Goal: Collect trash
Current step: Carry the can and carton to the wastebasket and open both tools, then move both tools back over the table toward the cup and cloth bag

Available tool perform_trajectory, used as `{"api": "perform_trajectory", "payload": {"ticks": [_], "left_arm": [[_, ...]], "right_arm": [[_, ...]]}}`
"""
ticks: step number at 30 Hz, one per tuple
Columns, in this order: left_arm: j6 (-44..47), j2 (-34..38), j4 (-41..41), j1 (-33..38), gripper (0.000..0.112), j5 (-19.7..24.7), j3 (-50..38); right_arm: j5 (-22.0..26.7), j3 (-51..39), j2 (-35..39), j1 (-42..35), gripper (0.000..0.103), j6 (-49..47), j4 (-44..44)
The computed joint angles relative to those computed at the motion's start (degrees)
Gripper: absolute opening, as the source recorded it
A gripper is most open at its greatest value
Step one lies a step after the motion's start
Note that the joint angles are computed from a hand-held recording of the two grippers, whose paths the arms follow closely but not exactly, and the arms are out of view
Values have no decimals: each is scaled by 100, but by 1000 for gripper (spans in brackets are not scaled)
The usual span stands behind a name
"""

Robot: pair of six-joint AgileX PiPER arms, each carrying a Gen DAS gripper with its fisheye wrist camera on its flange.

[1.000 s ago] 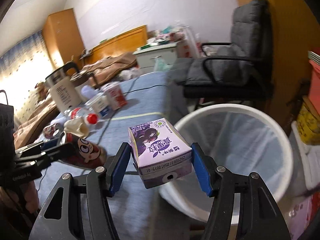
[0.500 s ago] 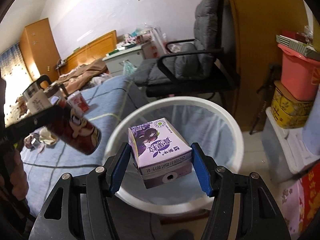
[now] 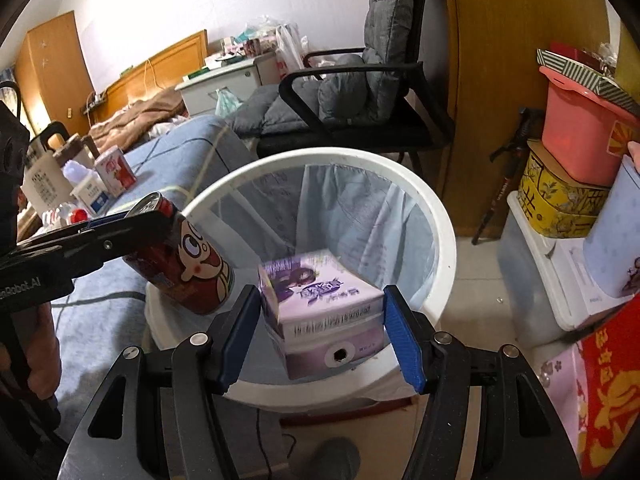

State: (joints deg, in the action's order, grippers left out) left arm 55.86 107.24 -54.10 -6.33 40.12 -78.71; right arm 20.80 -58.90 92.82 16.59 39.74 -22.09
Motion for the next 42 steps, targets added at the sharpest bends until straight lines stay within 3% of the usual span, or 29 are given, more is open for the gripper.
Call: {"api": "perform_trajectory", "payload": {"ticks": [4,16,25,31,38,42], "left_arm": [[-136,128,68,30,55,145,-96],[217,-328,-191,216,58,-81,363],[718,-1096,-502,856,58,-204,1229],[1145,-1602,-710,1475,58,-223,1920],[1506,-1948,-746,2206,58,-183,2428],[1682,-2005,-767,2601,58,-189,2561]], "right_arm": [[21,-9,32,62,63,209,-253],[169,84,-344,490,63,1221,-1172],[466,190,-794,1372,63,2459,-2075],[725,63,-719,1971,63,2959,-2389],[490,-232,-447,2371,63,2642,-1990],[287,-556,-147,2486,63,1981,-1381]]}}
